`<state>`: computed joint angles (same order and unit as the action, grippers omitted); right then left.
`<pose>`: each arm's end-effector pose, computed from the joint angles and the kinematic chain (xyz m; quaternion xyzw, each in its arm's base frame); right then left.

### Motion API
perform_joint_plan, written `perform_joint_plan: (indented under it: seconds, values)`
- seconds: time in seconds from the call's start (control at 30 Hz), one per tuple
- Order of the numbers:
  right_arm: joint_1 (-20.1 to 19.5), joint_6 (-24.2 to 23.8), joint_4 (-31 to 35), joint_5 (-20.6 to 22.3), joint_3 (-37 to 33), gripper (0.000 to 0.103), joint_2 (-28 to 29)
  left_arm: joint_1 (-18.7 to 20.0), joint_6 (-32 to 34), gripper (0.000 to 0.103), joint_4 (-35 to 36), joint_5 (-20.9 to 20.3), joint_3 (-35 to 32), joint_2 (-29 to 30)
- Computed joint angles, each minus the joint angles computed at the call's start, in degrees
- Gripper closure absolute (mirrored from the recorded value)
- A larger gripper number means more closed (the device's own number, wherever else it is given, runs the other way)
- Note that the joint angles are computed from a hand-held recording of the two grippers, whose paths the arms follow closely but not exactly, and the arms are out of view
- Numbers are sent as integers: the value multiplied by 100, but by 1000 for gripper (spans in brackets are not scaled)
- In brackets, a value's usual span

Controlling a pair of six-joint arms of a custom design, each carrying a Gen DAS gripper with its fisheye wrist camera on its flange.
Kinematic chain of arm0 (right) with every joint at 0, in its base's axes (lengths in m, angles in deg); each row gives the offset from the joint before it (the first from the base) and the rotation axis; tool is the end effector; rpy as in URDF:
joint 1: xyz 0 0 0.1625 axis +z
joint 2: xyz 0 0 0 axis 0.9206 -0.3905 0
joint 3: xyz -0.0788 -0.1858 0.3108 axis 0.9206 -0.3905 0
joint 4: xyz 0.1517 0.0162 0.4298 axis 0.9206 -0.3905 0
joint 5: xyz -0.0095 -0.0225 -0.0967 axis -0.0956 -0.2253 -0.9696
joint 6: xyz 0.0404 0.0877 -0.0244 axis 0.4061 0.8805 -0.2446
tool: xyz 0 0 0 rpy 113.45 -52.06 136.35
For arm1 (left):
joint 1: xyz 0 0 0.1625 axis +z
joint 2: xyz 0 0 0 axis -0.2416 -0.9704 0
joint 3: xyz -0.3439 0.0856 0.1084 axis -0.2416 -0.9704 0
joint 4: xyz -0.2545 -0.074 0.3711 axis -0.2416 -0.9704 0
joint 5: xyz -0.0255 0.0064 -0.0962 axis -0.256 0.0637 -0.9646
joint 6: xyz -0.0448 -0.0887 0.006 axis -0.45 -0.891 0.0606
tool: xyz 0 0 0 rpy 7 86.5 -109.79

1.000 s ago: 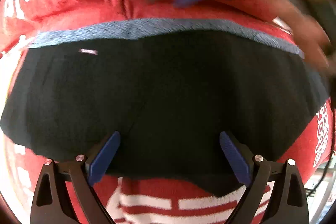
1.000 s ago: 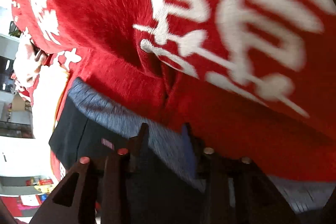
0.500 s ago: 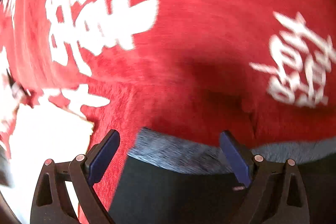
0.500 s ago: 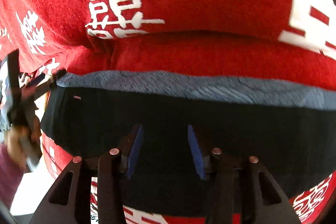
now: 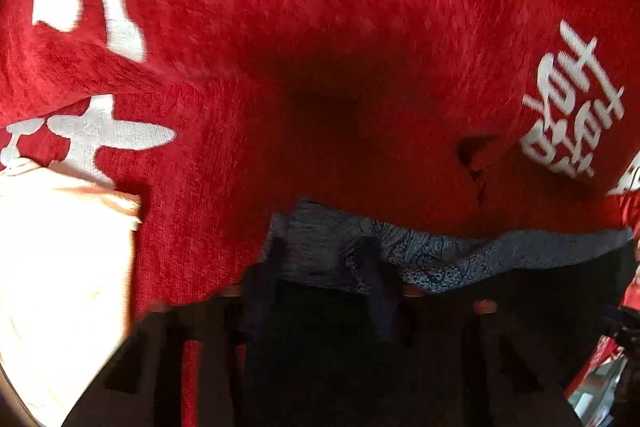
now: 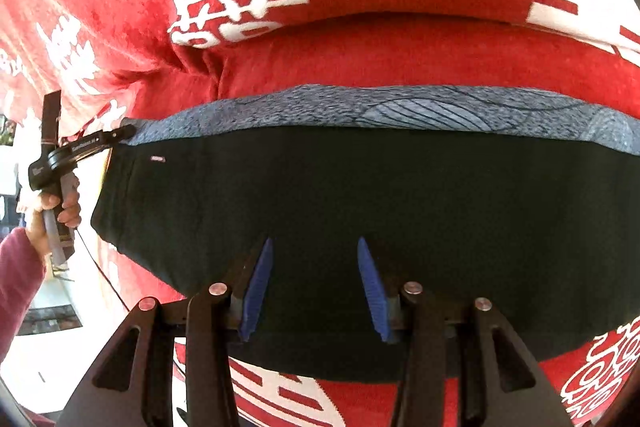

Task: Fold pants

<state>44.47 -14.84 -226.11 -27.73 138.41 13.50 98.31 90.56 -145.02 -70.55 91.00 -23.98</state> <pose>0.3156 -0.5569 -0.0189 -0.1538 -0.9621 0.1031 0.2004 0.1056 -0.8297 0.2616 0.1715 0.9437 -0.0024 0.2829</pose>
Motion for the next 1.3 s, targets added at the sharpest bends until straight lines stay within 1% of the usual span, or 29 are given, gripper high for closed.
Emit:
perform_joint_plan:
  seconds: [0.03,0.07,0.1,0.17,0.2,0.23,0.27,0.33,0.37,0.4,0.43,0.47,0.57,0.6,0.63,0.67,0.7,0.77,0.8,0.97,1.1,1.13,1.17,1.23,1.3]
  values:
    - [12,-25,9,2,-32,55,21,27,-95,83,130,-124,-152,24]
    - [21,-45,13,5,-62,55,42,92,-158,87,292,-344,-393,86]
    - [24,-63,10,13,-92,55,60,123,-99,87,355,-374,-492,104]
    - [19,-87,0,37,-136,55,95,114,191,88,294,-134,-364,57]
    - [13,-91,0,55,-173,55,130,120,281,88,271,-89,-295,29]
    - [1,-92,3,92,-201,55,157,142,248,88,311,-176,-357,53]
    - [-13,-96,15,144,-235,55,190,169,82,88,365,-375,-390,49]
    - [-14,-135,68,181,-325,55,271,244,-289,88,686,-815,-793,220]
    - [-10,-163,94,190,-359,55,301,275,-384,88,906,-924,-1053,353]
    - [-6,-182,112,199,-385,55,328,310,-374,88,1151,-922,-1393,533]
    - [-5,-183,125,208,-404,55,348,332,-342,87,1342,-879,-1584,642]
    - [-8,-176,138,223,-425,55,371,335,-348,87,1494,-848,-1699,706]
    - [-13,-168,138,251,-464,55,410,371,-428,87,1703,-968,-1945,841]
    - [-9,-169,149,254,-484,55,427,350,-422,87,1667,-946,-1832,780]
    - [-9,-172,169,253,-510,55,448,309,-315,87,1487,-782,-1608,676]
    - [-7,-169,185,250,-527,55,463,270,-224,91,1244,-630,-1325,529]
    - [-7,-166,197,246,-546,55,476,216,-96,92,925,-475,-901,263]
    - [12,-148,202,224,-571,55,482,109,108,94,376,-269,-267,-87]
    - [22,-146,203,212,-584,55,478,96,153,94,238,-185,-114,-179]
    - [14,-177,177,193,-598,55,453,171,72,94,108,-86,193,-378]
    - [-40,-88,105,291,-545,55,459,248,-125,93,-391,-37,477,-461]
    - [-41,-57,76,321,-522,55,451,235,-157,93,-637,67,773,-618]
    - [-34,-40,49,339,-500,55,439,188,-167,93,-797,261,908,-677]
    - [-10,-26,14,336,-447,55,395,104,-199,93,-792,503,1007,-742]
    - [-6,14,-42,366,-353,55,317,5,-184,93,-871,609,1157,-853]
